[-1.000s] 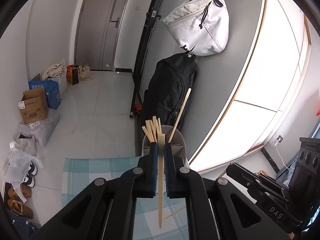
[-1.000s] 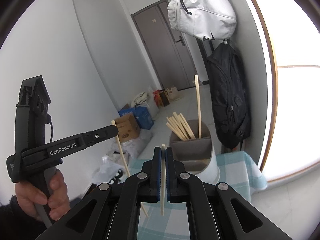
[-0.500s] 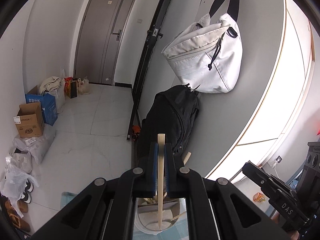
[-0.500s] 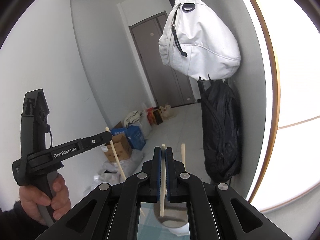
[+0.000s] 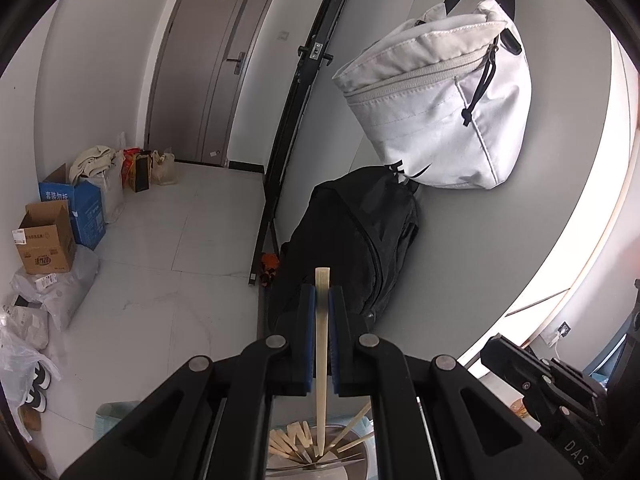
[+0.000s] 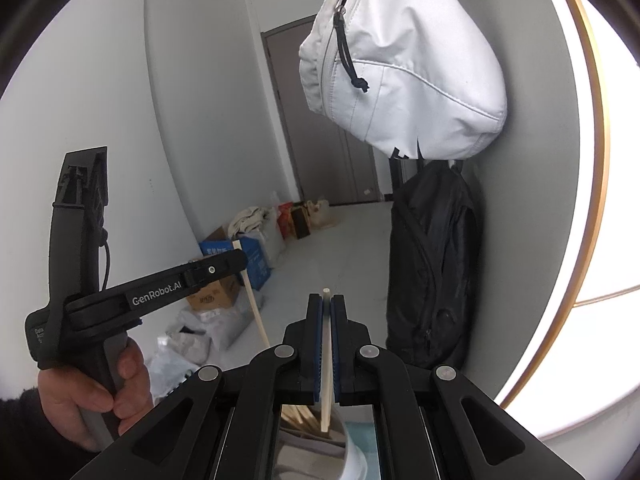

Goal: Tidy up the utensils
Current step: 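Lift both held chopsticks and carry them over the white caddy, then lower both chopsticks into the caddy and open both grippers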

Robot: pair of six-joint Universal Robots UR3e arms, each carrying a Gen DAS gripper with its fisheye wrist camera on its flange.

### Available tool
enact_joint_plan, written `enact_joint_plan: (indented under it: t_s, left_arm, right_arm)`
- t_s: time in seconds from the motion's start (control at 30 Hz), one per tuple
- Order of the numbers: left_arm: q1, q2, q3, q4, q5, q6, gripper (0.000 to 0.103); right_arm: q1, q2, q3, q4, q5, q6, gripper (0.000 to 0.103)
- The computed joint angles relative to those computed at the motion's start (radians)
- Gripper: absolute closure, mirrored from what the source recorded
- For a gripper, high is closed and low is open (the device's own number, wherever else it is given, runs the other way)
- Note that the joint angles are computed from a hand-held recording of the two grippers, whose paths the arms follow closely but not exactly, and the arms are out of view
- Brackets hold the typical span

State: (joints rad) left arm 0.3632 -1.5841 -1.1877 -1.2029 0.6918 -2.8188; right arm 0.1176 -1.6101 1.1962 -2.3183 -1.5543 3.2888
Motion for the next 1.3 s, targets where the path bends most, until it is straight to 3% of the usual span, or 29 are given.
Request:
enact_joint_plan:
  t_s: [0.13,0.33,0.73,0.97,1.13,1.2,1.3]
  left_arm:
    - [0.014,0.065,-0.150,0.144,-0.030,-0.012,0.101]
    - [0.007,0.098,-0.246,0.232,-0.079,0.009,0.101]
    - [0.040,0.105,-0.174,-0.129,-0.141,0.323,0.101]
    - [0.040,0.125,-0.163,-0.199,-0.124,0.410,0.101]
    - [0.050,0.135,-0.150,-0.222,-0.134,0.433,0.101]
    - [0.073,0.162,-0.197,-0.156,-0.161,0.404,0.101]
    - [0.077,0.148,-0.157,-0.198,-0.174,0.412,0.101]
  right_arm:
    - [-0.002,-0.003,0.034,-0.018,0.008,-0.018,0.100]
    - [-0.036,-0.009,0.080,-0.038,0.064,-0.014,0.100]
    - [-0.076,-0.063,0.266,-0.139,0.147,0.023,0.100]
    - [-0.042,-0.081,0.290,-0.167,0.109,0.000,0.100]
    - [-0.009,-0.074,0.310,-0.211,0.096,-0.016,0.100]
    - [0.015,-0.078,0.329,-0.238,0.070,-0.019,0.099]
    - [0.044,-0.080,0.340,-0.264,0.048,-0.050,0.099]
